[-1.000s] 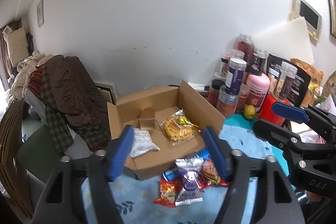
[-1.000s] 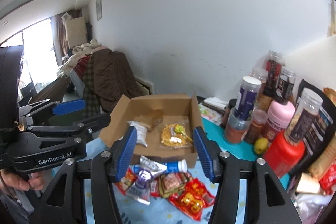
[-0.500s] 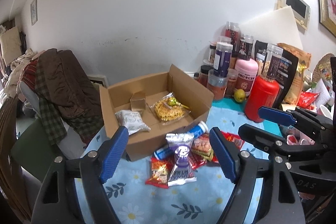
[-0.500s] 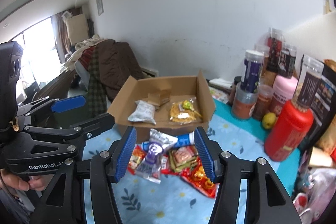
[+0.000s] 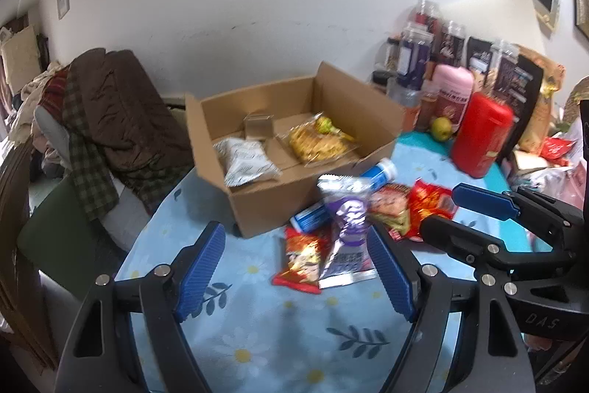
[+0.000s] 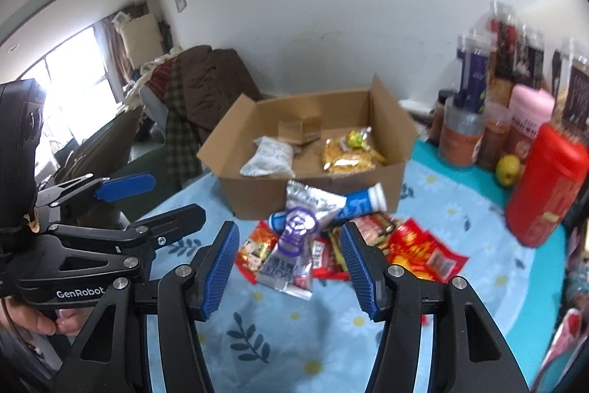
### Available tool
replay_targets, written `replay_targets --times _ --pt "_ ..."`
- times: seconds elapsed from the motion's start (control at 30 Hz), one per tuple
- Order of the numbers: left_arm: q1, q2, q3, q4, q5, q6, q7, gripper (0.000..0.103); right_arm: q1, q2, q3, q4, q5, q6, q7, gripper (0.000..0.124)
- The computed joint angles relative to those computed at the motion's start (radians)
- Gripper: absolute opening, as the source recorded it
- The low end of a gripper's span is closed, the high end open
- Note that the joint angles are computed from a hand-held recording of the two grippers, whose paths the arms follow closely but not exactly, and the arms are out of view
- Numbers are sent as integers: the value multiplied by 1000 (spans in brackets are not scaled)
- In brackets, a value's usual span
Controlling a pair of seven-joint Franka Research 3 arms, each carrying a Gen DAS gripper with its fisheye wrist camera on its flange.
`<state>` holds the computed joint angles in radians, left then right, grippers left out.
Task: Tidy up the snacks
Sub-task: 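Withdraw both open tools from the box toward the snacks on the tablecloth, then grasp the red cartoon snack packet with the left tool while the right tool grasps the purple-silver bag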
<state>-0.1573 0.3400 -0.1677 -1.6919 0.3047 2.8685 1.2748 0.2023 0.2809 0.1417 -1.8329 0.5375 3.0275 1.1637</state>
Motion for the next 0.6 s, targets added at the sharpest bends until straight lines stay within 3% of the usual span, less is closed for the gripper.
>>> replay_targets --times 0.6 --pt "61 121 -10 65 -70 -48 46 80 40 261 -54 279 -137 -201 138 57"
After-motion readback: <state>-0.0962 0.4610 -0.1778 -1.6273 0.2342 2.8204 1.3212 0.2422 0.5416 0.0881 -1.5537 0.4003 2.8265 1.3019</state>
